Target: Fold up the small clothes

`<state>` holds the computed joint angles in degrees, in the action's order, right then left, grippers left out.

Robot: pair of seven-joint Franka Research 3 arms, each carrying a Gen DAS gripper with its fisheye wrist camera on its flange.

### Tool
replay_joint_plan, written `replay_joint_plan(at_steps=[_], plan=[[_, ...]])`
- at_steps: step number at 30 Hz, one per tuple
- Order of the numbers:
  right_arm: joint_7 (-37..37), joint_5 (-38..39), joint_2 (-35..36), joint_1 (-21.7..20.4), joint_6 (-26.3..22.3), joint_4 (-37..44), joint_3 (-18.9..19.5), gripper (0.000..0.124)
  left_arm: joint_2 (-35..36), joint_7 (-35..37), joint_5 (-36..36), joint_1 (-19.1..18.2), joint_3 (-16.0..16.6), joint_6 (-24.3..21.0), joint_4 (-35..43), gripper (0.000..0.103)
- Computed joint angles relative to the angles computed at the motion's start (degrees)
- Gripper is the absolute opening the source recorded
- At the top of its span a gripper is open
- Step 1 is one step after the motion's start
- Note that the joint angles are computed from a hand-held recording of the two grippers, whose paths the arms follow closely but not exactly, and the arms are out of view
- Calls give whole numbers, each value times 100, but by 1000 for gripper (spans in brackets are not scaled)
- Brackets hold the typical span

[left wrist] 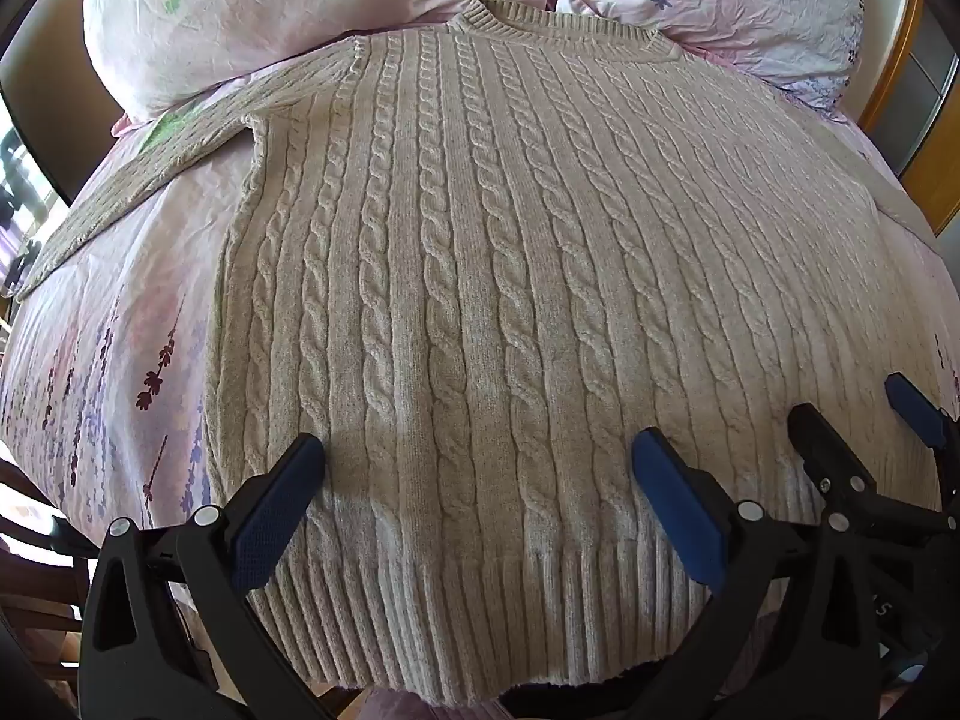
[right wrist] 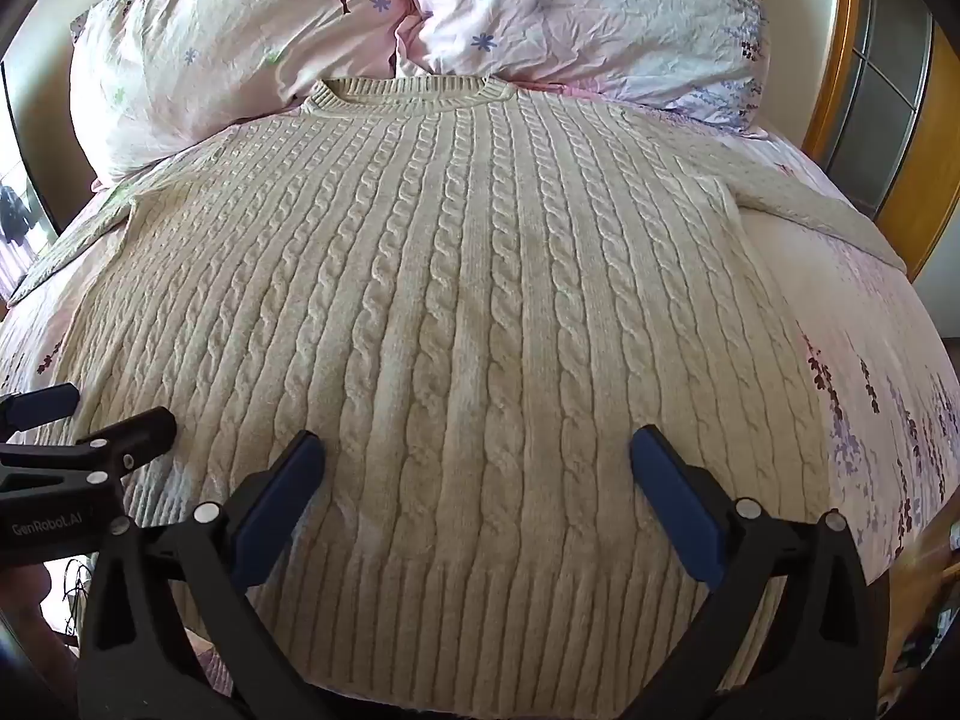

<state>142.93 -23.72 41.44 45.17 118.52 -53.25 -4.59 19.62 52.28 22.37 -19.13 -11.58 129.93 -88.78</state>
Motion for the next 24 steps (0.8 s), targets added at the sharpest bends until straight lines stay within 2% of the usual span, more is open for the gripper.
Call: replay_joint_plan(at_steps=[24], plan=[[-66, 64, 89, -11, -69, 151, -17, 101, -1, -6, 5, -3, 5, 10, -4, 102]])
